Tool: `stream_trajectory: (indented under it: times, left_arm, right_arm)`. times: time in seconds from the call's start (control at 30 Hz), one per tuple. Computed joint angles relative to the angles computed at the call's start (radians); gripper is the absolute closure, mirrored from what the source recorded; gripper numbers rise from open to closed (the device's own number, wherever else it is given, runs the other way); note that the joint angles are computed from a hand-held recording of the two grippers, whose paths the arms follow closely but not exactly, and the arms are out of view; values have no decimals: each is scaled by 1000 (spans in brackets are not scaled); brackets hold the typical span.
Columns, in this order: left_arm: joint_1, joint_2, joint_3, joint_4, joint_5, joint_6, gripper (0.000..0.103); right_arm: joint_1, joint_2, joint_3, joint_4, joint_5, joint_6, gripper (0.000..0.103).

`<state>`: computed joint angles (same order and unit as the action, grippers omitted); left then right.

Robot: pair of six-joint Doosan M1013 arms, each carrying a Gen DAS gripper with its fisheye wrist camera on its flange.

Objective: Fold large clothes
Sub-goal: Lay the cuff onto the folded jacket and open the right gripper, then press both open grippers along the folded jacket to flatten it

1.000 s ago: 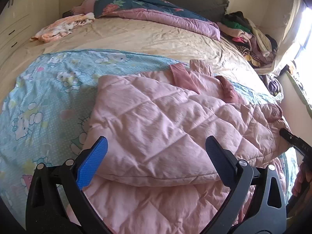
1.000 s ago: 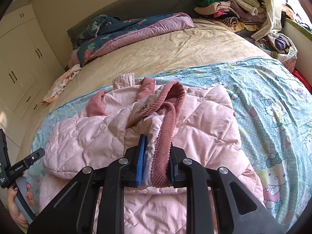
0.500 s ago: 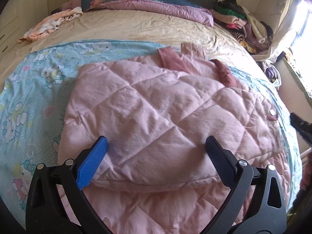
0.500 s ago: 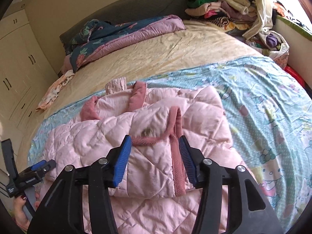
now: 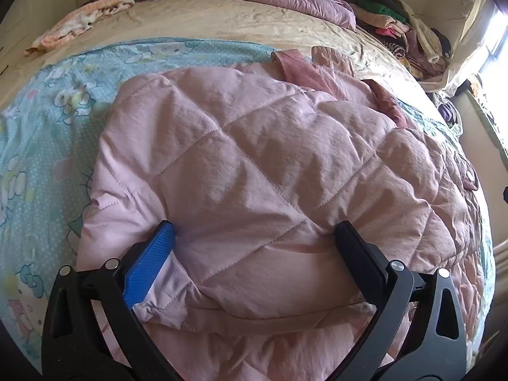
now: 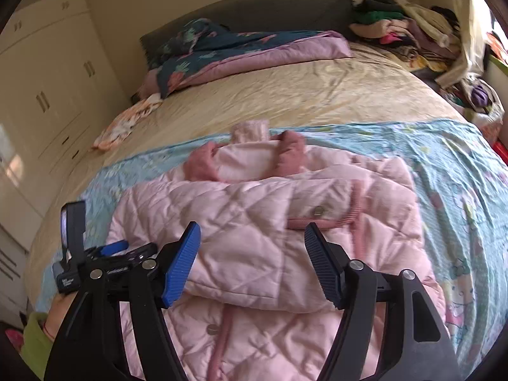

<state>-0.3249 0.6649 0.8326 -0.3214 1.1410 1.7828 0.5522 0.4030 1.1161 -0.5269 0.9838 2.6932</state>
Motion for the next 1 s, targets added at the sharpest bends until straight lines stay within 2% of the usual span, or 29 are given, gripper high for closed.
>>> stream_trajectory:
  times: [0.2,0.27,0.33,0.37,0.6,0.77,1.0]
  left_arm:
    - [0,2,3,-6,-11,0,8]
    - [1,2,5,-9,-16,4,8]
    - [2,-1,11,-14,-21,8,8]
    - [1,-3,14,-10,-24,11,8]
    - [-5,-7,24,10,-45,10,8]
    - [-9,-26,44,26,-62,1,9]
    - [4,-65,83,-15,-69,7,9]
  right_arm:
    - [-14,86,-94,103,78,-131,34]
    - [-23,117,-121,142,121,-159,34]
    - [-26,154,-159,153,203,-186,34]
    - [-29,162,-161,163,212,-189,33]
    - [-41,176,-151,193,207,-173,30]
    - [-38,177,-138,167,193,-150,30]
    - [-35,155,-106,165,161,-117,30]
